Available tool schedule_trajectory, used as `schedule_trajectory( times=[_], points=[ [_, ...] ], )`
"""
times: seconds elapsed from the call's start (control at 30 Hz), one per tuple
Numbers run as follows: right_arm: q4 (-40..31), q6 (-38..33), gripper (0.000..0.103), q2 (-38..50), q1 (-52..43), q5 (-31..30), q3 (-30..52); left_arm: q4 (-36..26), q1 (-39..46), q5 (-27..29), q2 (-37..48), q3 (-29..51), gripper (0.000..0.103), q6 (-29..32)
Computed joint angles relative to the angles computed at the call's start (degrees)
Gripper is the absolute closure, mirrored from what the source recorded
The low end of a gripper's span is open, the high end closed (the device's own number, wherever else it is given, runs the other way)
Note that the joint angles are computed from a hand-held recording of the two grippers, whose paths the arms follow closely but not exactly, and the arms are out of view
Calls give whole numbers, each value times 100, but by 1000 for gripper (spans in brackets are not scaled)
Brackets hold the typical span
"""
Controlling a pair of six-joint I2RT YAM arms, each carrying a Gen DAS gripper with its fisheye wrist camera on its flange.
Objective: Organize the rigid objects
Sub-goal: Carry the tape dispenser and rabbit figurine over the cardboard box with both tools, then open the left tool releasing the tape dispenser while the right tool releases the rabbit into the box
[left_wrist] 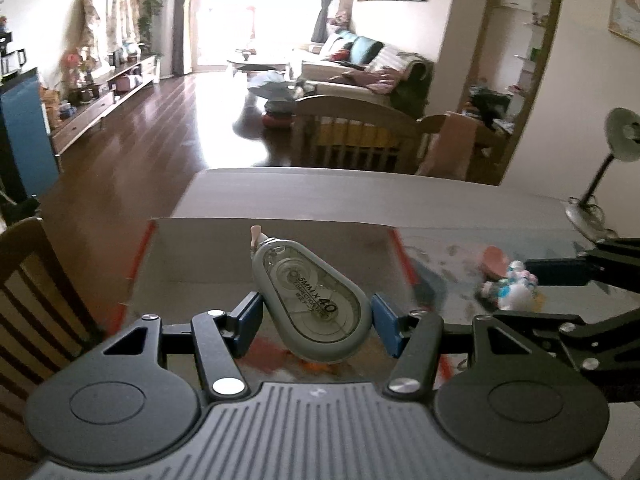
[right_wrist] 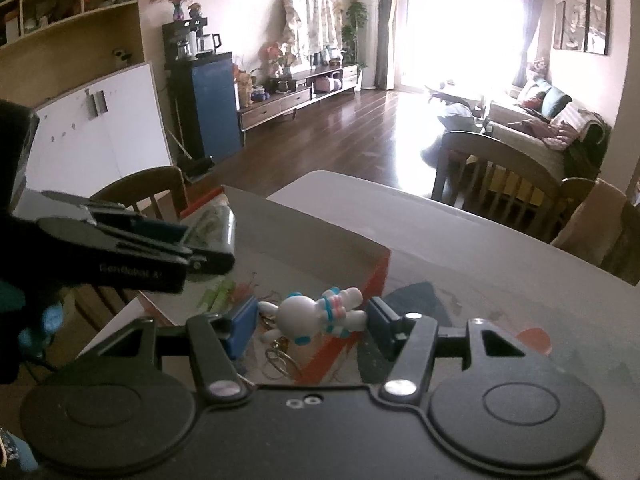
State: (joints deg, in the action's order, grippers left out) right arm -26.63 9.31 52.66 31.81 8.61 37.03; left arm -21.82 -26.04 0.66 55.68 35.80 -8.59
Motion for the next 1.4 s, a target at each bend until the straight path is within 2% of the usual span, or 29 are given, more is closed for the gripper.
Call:
schedule_trajectory(
  times=[0.2, 0.4, 0.6, 0.83, 1.2, 1.33, 1.4],
  points=[
    [544, 107, 44, 979, 177, 54, 188, 245, 990, 491, 523, 73, 43, 684],
    [1018, 132, 44, 2005, 267, 85, 450, 819, 1498, 758, 1491, 190, 43, 1169],
    [1419, 250, 44, 3031, 373, 138, 684, 1248, 1602, 978, 2338, 340, 43, 1374],
    [1620, 226, 44, 3940, 432, 59, 954, 1563, 1556, 988, 3182, 642, 44, 1541],
    [1493, 256, 43, 4352, 619, 143, 1166, 1671, 1729, 1096, 3629, 615, 44, 1588],
    [1505, 221, 32, 4231, 556, 25, 1112, 1718, 1751, 1084, 3513, 514, 44, 1585],
    [1532, 217, 31, 4105, 558, -5, 1022, 1672, 1738, 1072, 3480, 544, 44, 1550]
  ],
)
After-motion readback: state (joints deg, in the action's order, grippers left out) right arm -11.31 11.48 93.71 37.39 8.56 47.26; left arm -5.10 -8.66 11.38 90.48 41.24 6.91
